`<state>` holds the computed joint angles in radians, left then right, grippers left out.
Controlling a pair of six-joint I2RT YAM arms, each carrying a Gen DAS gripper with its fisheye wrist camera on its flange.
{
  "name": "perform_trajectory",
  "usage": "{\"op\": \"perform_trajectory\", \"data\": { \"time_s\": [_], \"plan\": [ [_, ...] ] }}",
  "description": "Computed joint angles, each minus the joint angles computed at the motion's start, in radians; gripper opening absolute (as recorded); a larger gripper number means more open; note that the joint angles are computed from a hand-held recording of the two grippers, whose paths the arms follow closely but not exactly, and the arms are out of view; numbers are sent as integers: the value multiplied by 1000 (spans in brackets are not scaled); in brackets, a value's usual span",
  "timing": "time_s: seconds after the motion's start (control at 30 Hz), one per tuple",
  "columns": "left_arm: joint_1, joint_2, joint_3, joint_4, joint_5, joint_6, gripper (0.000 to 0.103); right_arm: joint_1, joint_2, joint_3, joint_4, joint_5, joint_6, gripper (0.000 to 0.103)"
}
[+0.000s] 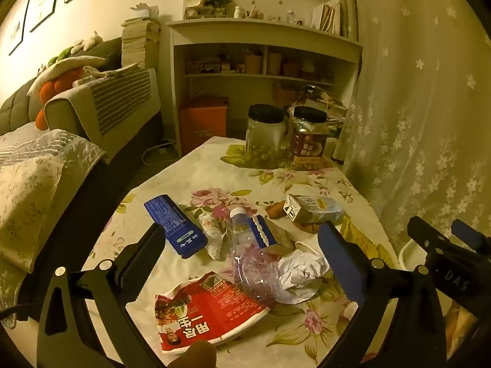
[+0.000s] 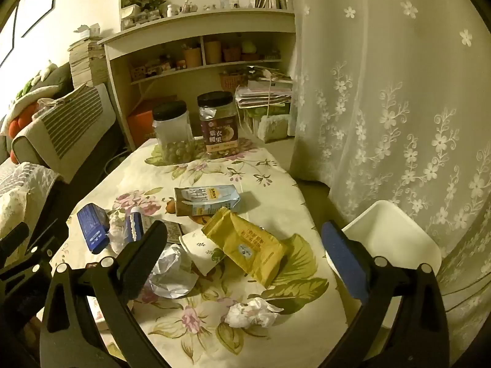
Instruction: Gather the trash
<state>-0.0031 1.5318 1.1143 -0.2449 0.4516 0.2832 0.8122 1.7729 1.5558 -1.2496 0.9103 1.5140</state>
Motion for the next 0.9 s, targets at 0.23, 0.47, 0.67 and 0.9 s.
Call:
{"op": "perform_trajectory", "data": {
  "time_s": [0.23,0.47,0.67,0.9],
  "plan": [
    [10,24,12,-3,4,-8,97,-1,7,7,-5,-1,-2,96],
    [14,36,37,-42,-6,-12,97,-1,12,12,-11,2,-2,96],
    [15,44,41,-46,-11,-9,97,-2,14,16,-12,2,-3,96],
    [21,47,39,-47,-7,-8,97,-2,14,14,-10,2,-4,96]
  ]
}}
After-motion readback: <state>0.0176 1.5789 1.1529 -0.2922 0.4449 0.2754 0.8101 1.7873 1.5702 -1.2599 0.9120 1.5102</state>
